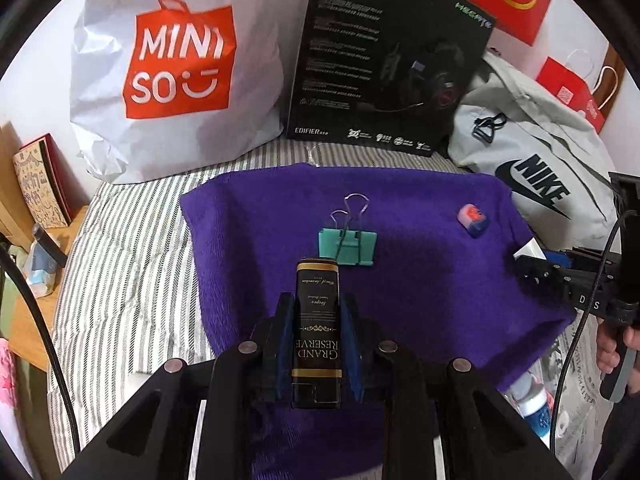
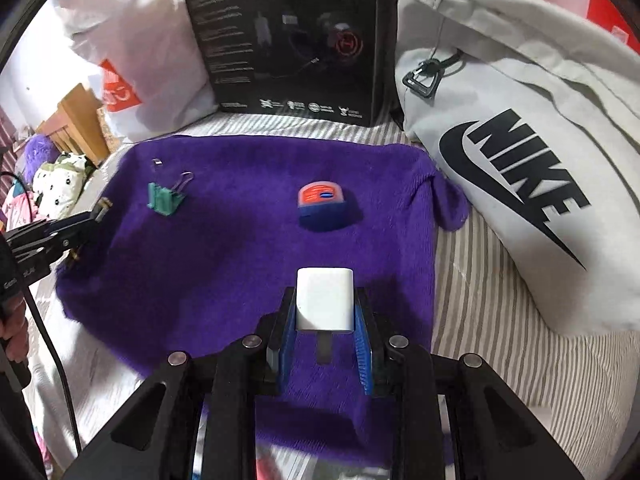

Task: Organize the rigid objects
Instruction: 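Carry the tube onto the purple towel and release while the right gripper places the charger there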

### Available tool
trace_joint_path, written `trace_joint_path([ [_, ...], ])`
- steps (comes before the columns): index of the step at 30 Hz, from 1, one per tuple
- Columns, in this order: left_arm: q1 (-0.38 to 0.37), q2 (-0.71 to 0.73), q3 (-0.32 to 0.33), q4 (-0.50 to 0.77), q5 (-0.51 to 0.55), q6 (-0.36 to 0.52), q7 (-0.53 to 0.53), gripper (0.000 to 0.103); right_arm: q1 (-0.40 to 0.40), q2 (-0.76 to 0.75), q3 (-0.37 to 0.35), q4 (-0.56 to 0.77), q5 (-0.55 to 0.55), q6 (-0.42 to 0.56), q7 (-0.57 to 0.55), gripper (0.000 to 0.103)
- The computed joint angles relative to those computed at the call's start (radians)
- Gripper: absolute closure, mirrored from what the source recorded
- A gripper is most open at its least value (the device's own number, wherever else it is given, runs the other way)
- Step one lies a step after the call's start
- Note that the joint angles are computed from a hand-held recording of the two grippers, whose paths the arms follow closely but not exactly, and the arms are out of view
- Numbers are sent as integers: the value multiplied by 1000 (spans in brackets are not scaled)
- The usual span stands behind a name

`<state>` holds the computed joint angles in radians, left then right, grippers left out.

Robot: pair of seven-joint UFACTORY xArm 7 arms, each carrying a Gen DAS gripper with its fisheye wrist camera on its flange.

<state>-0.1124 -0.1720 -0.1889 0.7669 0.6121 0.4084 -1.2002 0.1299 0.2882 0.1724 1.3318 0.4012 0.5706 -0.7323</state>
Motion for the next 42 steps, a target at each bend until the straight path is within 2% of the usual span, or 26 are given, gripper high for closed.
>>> trace_joint_path([
  [10,-21,120,47,92,5,39,21,81,28,126,-8,123,-103,17,85,77],
  [13,-37,148,66,113,-22,51,47,81,21,136,2,131,-107,10,86,77],
  [21,-67,165,84,135,-2,78,33,80,-2,124,23,108,-81,-7,57,76],
  [22,-70,165,84,135,-4,83,32,80,-3,123,24,107,-78,-7,53,75],
  [24,-76,160,82,130,-2,90,26,79,-12,123,32,110,-64,12,31,62],
  [26,-80,147,80,115,-16,83,27,76,-18,113,36,101,-44,28,12,54],
  [30,-88,124,65,99,-46,103,33,67,7,78,9,56,-83,17,31,54],
  [32,-97,117,52,103,-54,147,31,67,4,54,4,32,-84,27,32,54],
  [35,-108,83,36,82,-64,177,4,67,-14,7,2,-10,-53,36,16,54],
  [39,-123,13,-8,60,-24,242,-56,67,-48,-97,-5,-98,46,52,-60,53],
  [42,-140,-46,-41,33,-42,234,-82,67,-56,-194,-28,-184,136,60,-140,49],
])
